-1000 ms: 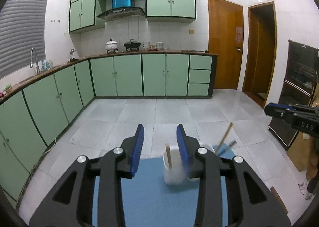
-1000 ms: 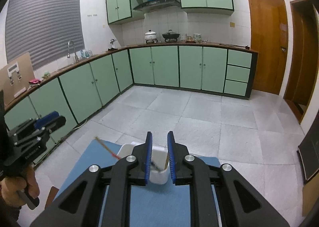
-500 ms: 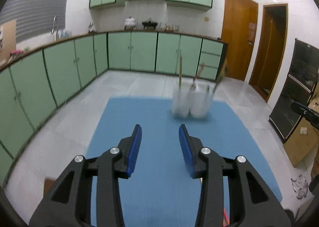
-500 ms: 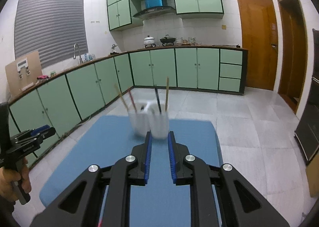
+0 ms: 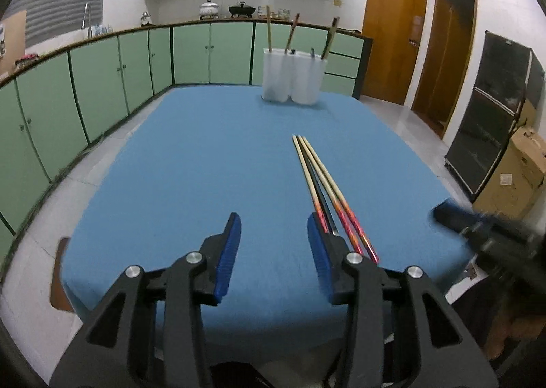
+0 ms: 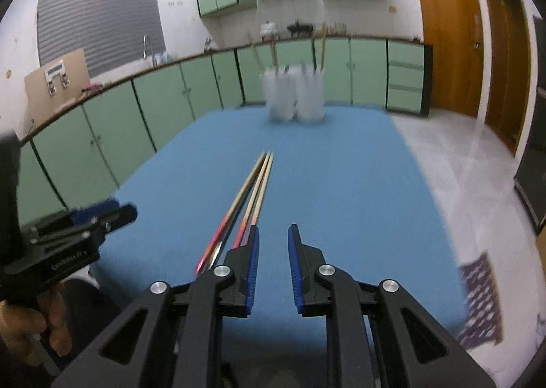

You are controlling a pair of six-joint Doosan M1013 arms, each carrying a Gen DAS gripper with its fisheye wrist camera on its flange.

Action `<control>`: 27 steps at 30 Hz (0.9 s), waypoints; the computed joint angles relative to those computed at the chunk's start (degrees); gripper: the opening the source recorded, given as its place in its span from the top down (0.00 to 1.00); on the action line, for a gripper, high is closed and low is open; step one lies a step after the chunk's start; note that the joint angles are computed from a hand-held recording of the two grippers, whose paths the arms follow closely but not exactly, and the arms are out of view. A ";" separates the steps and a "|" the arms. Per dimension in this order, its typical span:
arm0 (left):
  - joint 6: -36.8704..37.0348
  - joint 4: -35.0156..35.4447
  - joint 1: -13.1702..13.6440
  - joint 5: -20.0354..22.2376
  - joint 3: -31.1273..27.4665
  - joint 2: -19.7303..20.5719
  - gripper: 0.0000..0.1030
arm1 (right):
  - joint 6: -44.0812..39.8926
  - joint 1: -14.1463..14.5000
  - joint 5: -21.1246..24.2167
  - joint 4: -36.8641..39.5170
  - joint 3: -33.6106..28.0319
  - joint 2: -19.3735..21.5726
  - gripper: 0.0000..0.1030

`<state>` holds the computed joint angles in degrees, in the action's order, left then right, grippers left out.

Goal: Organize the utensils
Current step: 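Move both open tools back to the remaining chopsticks, then grasp a red-and-wood chopstick with the right tool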

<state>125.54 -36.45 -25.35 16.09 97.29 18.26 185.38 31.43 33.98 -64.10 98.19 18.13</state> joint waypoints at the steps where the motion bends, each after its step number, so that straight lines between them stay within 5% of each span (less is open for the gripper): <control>1: -0.83 0.60 0.05 0.27 0.21 0.11 0.60 | -0.30 0.37 -0.21 0.46 -0.15 0.76 0.83; 14: -7.44 3.93 1.32 1.52 -0.13 1.72 0.60 | -3.64 0.20 -0.96 2.66 -1.91 4.33 0.83; 19: -5.88 3.12 0.86 2.36 -0.27 2.33 0.60 | -1.40 0.07 1.18 0.89 -2.08 4.62 0.93; 27: -1.91 1.43 -0.87 3.63 -0.52 3.29 0.61 | 5.51 -0.75 3.45 -1.02 0.54 3.09 0.94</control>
